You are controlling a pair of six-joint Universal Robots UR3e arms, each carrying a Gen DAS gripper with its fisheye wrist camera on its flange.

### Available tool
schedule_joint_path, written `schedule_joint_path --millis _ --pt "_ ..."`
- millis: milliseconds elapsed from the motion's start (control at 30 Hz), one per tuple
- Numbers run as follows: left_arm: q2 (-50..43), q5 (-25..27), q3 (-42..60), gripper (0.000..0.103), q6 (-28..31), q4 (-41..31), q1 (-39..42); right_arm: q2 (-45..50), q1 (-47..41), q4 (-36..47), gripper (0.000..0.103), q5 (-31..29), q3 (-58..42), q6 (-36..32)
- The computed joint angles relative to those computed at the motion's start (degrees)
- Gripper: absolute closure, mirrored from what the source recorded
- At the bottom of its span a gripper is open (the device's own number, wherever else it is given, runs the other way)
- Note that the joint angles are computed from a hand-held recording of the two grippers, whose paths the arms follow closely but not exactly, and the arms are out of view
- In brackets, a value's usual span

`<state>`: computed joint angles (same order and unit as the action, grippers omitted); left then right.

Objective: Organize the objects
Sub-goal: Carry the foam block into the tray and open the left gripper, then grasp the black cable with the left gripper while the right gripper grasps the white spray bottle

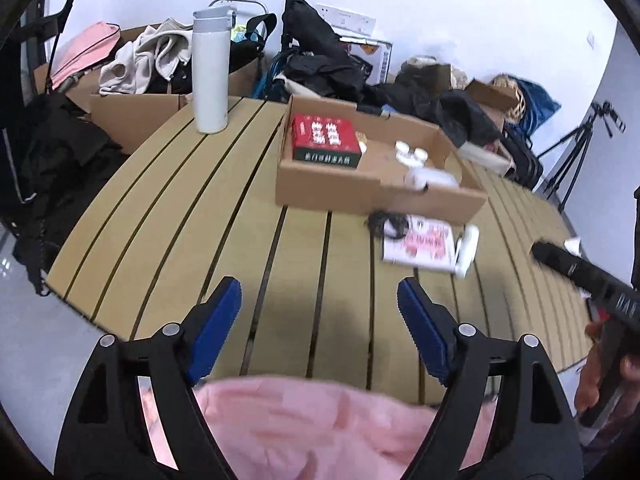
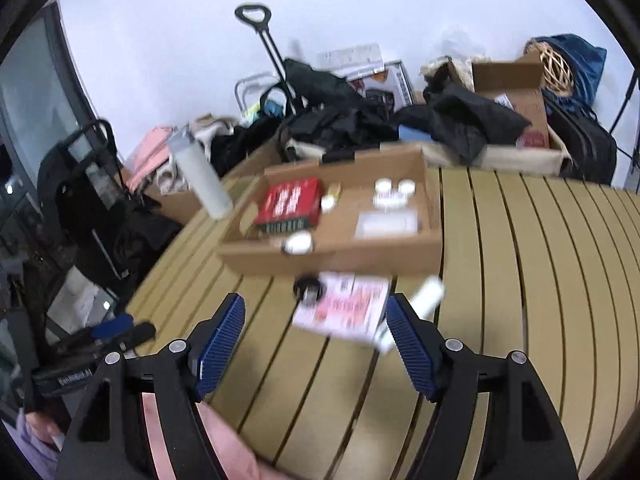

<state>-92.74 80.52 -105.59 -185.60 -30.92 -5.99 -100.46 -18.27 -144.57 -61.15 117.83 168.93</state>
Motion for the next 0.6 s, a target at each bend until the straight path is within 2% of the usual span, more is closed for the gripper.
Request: schedule_joint_path --millis 167,267,333,433,500,533,600 --pt "3.23 0.87 -3.68 0.025 1.25 0.51 -2.00 -5.64 -0.40 4.62 0.026 -0.32 8.01 -3.41" --pt "3.65 0.28 -4.42 0.024 1.64 0.95 -2.67 -9.11 -3.40 7.67 0.027 2.25 11.16 -6.04" --pt "2.36 0.34 -3.60 0.024 1.59 1.25 -3.41 -10.29 -4.00 7.49 0.030 1.64 12.18 -6.16" --pt "-1.92 -0.82 -0.27 0.024 2.14 1.81 -4.55 -9.42 -4.56 5.29 0.033 0.39 12.18 -5.69" --pt "-6.60 -6.67 3.26 0.019 2.90 2.21 -3.33 -7.32 -5.18 3.75 0.033 -0.20 11.61 -5.56" --pt "-9.81 -8.69 6.53 0.018 2.69 1.00 -3.16 -6.09 -5.19 2.62 0.034 -0.62 11.29 -5.30" --pt "-17.77 -7.94 16.16 0.018 1.58 -2.62 -4.52 -3.62 -5.53 1.31 0.036 -0.82 10.34 -5.18"
